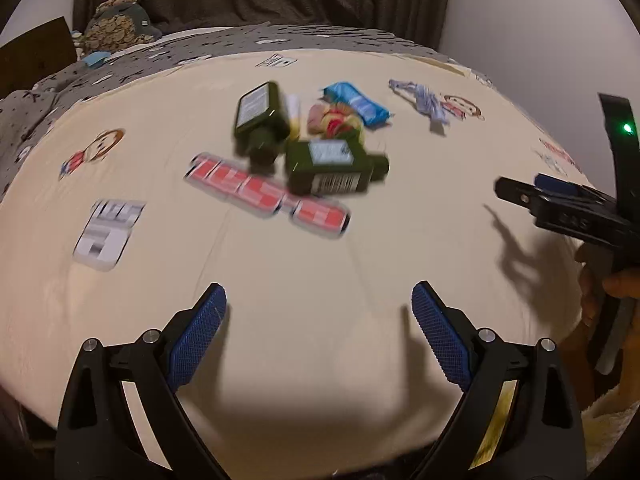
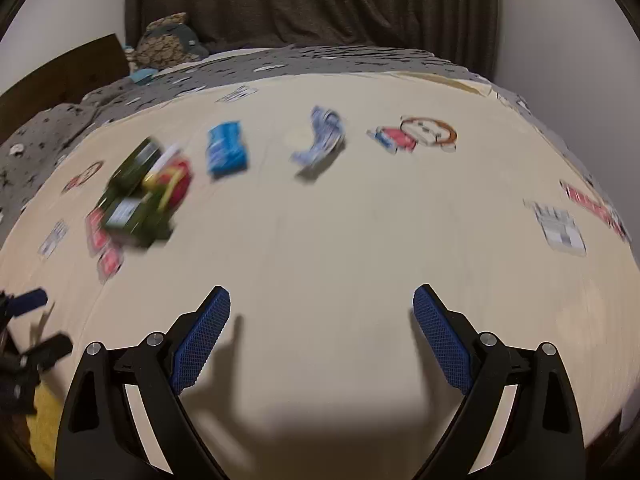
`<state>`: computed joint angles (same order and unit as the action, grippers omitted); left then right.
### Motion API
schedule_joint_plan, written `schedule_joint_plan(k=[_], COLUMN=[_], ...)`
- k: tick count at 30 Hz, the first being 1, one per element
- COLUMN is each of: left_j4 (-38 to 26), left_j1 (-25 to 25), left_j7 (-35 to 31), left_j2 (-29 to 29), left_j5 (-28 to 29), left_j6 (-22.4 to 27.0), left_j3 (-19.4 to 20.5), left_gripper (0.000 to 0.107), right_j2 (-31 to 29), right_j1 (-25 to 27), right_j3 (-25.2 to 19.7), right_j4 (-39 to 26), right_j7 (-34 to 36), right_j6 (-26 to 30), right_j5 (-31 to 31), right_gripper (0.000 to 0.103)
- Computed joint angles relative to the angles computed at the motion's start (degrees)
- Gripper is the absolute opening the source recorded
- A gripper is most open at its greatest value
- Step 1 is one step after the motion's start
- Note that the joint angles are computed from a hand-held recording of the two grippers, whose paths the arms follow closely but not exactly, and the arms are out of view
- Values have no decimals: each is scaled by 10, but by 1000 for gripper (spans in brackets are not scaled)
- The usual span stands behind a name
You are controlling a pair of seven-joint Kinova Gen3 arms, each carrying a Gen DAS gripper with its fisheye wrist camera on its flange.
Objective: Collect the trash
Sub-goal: 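Grasp the olive-green bottle with left tool while right tool grasps the blue cloth, then lower the bottle and cloth into the bin below the bed and open both tools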
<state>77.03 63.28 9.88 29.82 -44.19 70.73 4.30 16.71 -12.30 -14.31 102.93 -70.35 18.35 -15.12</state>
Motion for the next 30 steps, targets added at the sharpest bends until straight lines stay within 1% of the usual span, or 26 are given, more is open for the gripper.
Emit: schedule_joint_plan(k=[3,5,8,10,13,15,17,18,20,21,22,23,25,28,30], left_j4=[-28,-41,-63,-88,-104,-121,-131,-133,-137,-140,-142,-141,-135,-129,-123], left_j1=[-23,-37,-54,-64,-75,-76,-76,-78,-83,-84,-86,-87,-84,-84,-79], left_j7=[-28,-43,-65,-87,-107,-118,-128,-130,-134,-137,-138,-138,-134,-137,-134], left_j2=[16,23,37,53,66,78,84,85,86,88,88,87,83,77,72], left_j5=[8,16,31,42,59,62,65,68,74,77,79,80,77,79,77], left_j6=[-2,-14,-18,-7,-8,2,7,6,3,4,3,0,-6,-10,-10], left_j3=[-4,-9,-18,-24,-33,-42,-48,-50,-53,-55,-56,-58,-62,-59,-59], left_gripper=[89,89,89,89,89,89,89,89,90,90,90,89,82,82,82], right_j2=[33,58,88,107,135,157,172,183,203,214,221,226,219,205,191], right_j1=[-20,-28,-44,-49,-70,-87,-95,-101,-118,-124,-123,-122,-119,-108,-100], right_j3=[20,26,39,41,55,67,70,74,88,93,91,90,86,71,63], right_j4=[-58,-103,-155,-187,-234,-270,-294,-313,-348,-367,-380,-387,-374,-350,-329], right_j7=[-24,-38,-62,-73,-98,-116,-126,-134,-153,-164,-168,-172,-173,-154,-140], right_j6=[29,54,78,93,112,127,137,145,166,181,193,200,190,183,176], right_j5=[12,18,33,39,59,77,88,95,112,119,120,121,125,125,122], right_gripper=[93,93,93,93,93,93,93,91,84,77,67,61,31,25,24])
